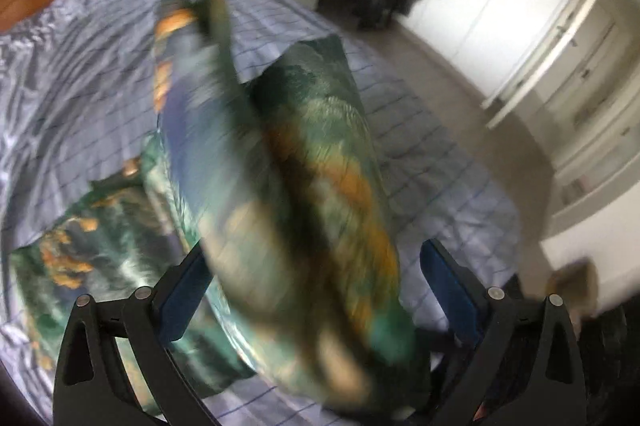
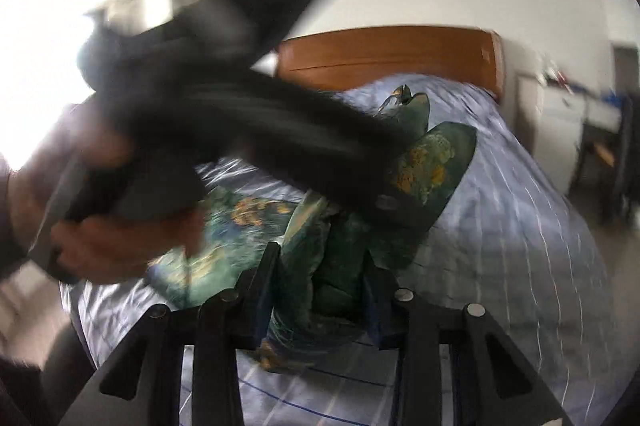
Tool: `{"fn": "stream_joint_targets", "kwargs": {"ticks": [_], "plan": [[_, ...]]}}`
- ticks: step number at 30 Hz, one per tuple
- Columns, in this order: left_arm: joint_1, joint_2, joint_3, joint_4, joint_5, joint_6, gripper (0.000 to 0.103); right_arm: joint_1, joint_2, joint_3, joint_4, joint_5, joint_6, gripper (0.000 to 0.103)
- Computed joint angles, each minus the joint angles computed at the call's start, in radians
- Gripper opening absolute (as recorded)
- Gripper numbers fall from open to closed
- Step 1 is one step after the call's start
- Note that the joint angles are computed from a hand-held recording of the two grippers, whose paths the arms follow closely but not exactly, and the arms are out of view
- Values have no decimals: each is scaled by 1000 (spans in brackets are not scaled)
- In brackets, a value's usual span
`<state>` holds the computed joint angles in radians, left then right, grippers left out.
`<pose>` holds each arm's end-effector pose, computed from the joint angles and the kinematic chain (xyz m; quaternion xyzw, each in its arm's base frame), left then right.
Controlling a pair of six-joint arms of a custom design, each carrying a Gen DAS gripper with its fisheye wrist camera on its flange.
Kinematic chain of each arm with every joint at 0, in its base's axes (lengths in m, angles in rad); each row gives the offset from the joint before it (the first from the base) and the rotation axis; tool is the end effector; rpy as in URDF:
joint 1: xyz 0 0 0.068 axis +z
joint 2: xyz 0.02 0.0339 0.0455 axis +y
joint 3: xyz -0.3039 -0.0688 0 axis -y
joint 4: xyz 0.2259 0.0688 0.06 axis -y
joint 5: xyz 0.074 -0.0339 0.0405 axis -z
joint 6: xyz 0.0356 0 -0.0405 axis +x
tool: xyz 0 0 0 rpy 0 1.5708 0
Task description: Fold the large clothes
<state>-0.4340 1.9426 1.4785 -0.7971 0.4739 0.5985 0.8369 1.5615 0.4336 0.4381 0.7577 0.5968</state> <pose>0.3483 -0.1794 0.2485 0.5056 0.8174 -0.2188 0.1684 0.1824 0.1657 0.1754 0.0559 0.8532 0.0081 0.5185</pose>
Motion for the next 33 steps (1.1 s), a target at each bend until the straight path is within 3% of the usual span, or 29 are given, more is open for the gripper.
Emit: {"fn": "stream_joint_targets", "kwargs": {"ticks": [1,2,3,4,6,8,10,14,17,18,21,25,31,33], "plan": [[2,-9,-18,21,-24,-8,99,24,30,41,-20,13,-29,37],[3,-20,-43,50,-48,-18,86,45,39,56,-30,22,-42,37],[6,-31,-72,90,-90,-28,70,62,52,77,-36,23,-61,37],[11,-33,-84,110,-114,-34,45,73,64,94,-39,21,-72,37],[57,-9,-48,65,-68,-25,34,91,67,115,-79,33,-56,39],[99,6,-23,61,-58,-9,31,84,54,117,-95,8,-22,44],[153,32,15,52,-47,15,31,101,10,76,-61,-26,-4,67],[292,150,185,-54,6,62,31,72,-66,10,-9,-145,39,67],[394,238,294,-108,34,87,31,26,-25,1,-20,-187,79,67],[428,265,325,-125,38,93,31,4,-1,12,-24,-214,79,64],[490,349,414,-159,34,96,31,-53,83,78,-29,-297,41,39],[544,432,491,-168,30,66,31,-93,214,239,-96,-377,-25,35],[617,616,734,-289,58,46,32,-144,438,518,-222,-468,-115,35],[632,647,733,-256,52,47,34,-177,524,594,-246,-535,-138,35]]}}
